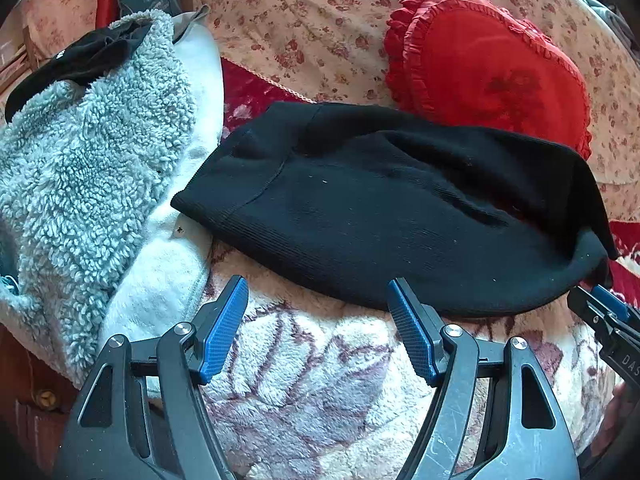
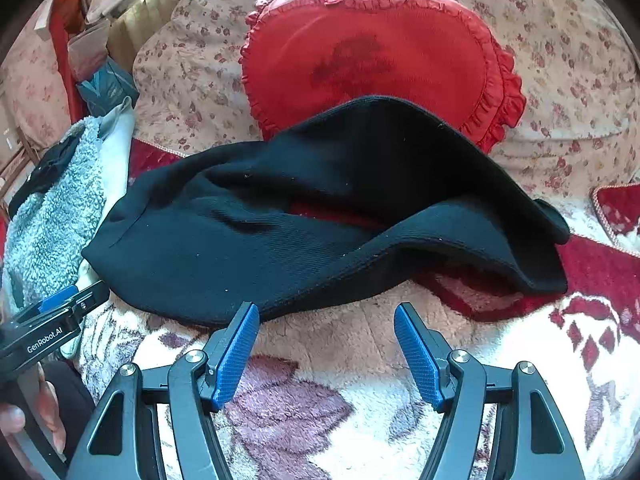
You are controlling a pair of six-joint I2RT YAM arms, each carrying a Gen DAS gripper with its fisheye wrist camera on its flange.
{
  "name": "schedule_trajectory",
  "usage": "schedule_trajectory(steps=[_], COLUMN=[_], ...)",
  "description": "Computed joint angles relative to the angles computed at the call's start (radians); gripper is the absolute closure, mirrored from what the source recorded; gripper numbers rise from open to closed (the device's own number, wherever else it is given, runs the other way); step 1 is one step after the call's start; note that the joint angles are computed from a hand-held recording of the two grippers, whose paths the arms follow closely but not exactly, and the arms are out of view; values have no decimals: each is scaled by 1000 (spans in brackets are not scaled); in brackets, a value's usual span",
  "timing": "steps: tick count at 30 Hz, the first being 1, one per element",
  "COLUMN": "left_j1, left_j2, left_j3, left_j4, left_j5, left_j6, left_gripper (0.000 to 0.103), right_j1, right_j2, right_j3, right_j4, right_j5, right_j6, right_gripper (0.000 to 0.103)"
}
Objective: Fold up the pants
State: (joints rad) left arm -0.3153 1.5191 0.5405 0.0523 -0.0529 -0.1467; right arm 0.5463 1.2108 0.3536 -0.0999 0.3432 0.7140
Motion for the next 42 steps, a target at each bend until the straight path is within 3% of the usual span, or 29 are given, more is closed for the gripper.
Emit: schedule_trajectory(steps=[16,42], left_j1=[95,182], left_j2=[95,129], left_j3=[45,78], left_j4=[23,-5], left_j5=[55,97], left_j6=[57,69], left_gripper=[30,31], right_j1=[-38,-75], right_j2=[121,132], right_j3=[39,32], right_j4=[65,92], right_j5=[-68,-107], right_j6=[-21,-8], right_gripper=[34,34])
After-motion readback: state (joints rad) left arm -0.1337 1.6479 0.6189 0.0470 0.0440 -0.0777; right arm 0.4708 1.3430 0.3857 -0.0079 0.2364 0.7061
